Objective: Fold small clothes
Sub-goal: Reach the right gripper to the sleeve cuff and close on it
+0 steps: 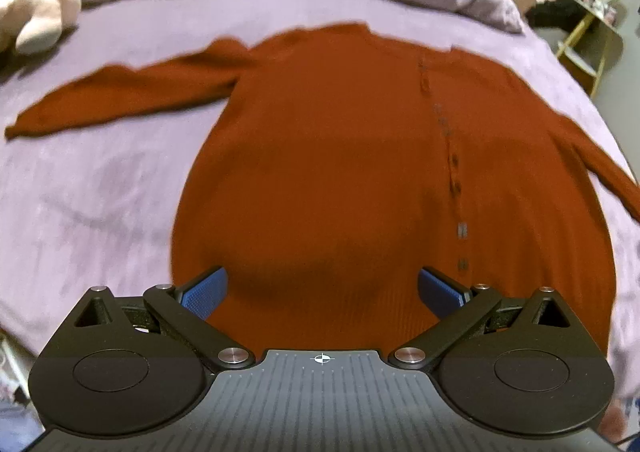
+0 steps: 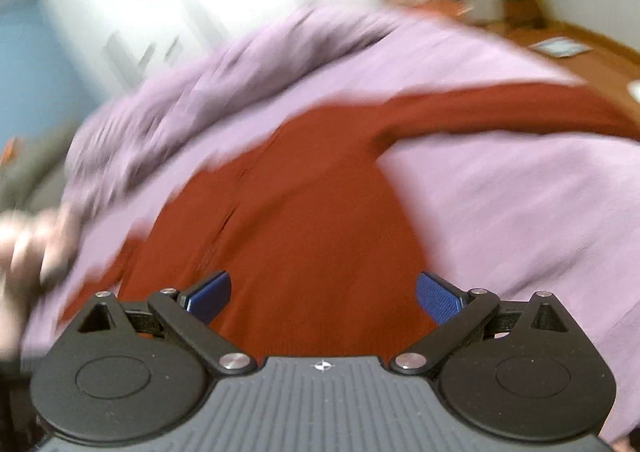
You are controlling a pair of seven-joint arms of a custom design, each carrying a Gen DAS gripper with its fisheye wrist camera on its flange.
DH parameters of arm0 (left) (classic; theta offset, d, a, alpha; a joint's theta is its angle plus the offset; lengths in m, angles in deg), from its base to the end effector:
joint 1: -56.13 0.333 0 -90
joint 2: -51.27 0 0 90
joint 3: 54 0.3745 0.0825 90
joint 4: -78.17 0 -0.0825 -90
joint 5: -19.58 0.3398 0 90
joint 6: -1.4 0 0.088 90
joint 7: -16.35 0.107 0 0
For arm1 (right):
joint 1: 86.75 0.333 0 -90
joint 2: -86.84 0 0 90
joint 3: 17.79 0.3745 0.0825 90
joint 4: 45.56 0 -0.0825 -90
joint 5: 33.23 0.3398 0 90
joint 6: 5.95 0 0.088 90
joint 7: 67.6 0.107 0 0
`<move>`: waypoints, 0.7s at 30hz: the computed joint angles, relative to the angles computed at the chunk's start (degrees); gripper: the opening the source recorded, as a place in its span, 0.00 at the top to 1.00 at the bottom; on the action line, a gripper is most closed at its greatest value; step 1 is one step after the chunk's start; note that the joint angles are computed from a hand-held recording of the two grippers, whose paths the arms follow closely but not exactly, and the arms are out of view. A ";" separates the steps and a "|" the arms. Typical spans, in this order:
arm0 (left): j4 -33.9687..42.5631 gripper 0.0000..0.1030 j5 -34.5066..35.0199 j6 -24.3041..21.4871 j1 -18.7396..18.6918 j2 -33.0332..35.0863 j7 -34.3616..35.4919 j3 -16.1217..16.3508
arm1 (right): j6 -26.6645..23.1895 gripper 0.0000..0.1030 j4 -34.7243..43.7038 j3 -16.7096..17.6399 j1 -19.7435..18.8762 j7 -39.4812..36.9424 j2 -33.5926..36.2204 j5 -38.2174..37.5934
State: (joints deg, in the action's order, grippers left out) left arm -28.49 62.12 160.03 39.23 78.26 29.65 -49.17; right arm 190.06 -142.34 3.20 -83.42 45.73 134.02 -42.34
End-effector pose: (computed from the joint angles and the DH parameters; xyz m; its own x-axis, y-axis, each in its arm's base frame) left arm 0.6406 -0.1750 0.3862 0.4238 -0.9006 0.0967 -0.7282 -0.4023 -0.5548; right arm 0.6938 0.2442 0.3337 0.1602 -0.8658 -0.4740 -0.6894 0.2456 -0.6815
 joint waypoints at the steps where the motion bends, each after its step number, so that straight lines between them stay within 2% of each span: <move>1: 1.95 0.00 0.54 0.21 -0.38 1.37 -0.88 0.73 | 1.39 0.04 1.20 -2.69 1.14 1.63 0.39 2.80; 2: 3.77 0.00 0.82 0.55 -0.60 2.67 -1.57 1.31 | 2.52 0.04 3.28 -4.27 1.27 3.34 1.58 6.07; 4: 7.76 0.00 1.24 1.42 -1.21 5.66 -3.12 2.72 | 3.25 0.08 8.19 -3.82 -1.42 8.83 5.06 8.82; 5: 9.91 0.00 1.57 1.78 -1.71 7.28 -3.99 3.70 | 3.07 0.19 11.23 -4.60 -1.95 11.95 6.93 11.45; 6: 11.60 0.00 1.90 1.90 -2.26 8.54 -4.64 4.59 | 3.10 0.35 13.70 -4.81 -2.62 14.27 8.61 12.64; 8: 15.56 0.00 2.73 1.56 -3.32 11.52 -5.71 6.47 | 0.75 0.53 19.04 -7.49 -2.29 19.03 11.59 16.57; 13: 21.87 0.00 -4.08 -2.39 -0.21 15.98 0.16 2.81 | -6.28 0.60 30.34 -11.13 -1.53 25.66 18.55 20.72; 14: 21.79 0.00 -5.09 -2.11 0.02 16.15 0.59 2.70 | -6.31 0.64 31.05 -11.15 -1.72 26.70 19.26 21.52; 17: 20.40 0.00 -7.40 -0.86 -0.03 16.10 0.73 3.09 | -8.30 0.80 34.77 -14.82 0.07 30.74 21.61 24.37; 19: 19.33 0.00 -9.54 -0.58 0.76 15.75 2.18 2.32 | -6.59 0.80 33.38 -12.62 -1.37 33.56 21.42 22.84; 20: 18.53 0.00 -10.36 -0.10 0.97 15.46 2.66 2.21 | -6.56 0.80 33.40 -13.51 -0.75 32.47 21.39 25.07; 21: 17.57 0.00 -10.87 0.80 0.90 15.17 2.59 2.56 | -6.34 0.80 32.70 -15.90 0.39 33.58 20.90 25.85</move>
State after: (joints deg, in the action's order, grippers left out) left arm -10.92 51.24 160.83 40.14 93.43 32.24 -46.61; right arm 183.71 -109.64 -12.70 -83.03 79.32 154.92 -16.49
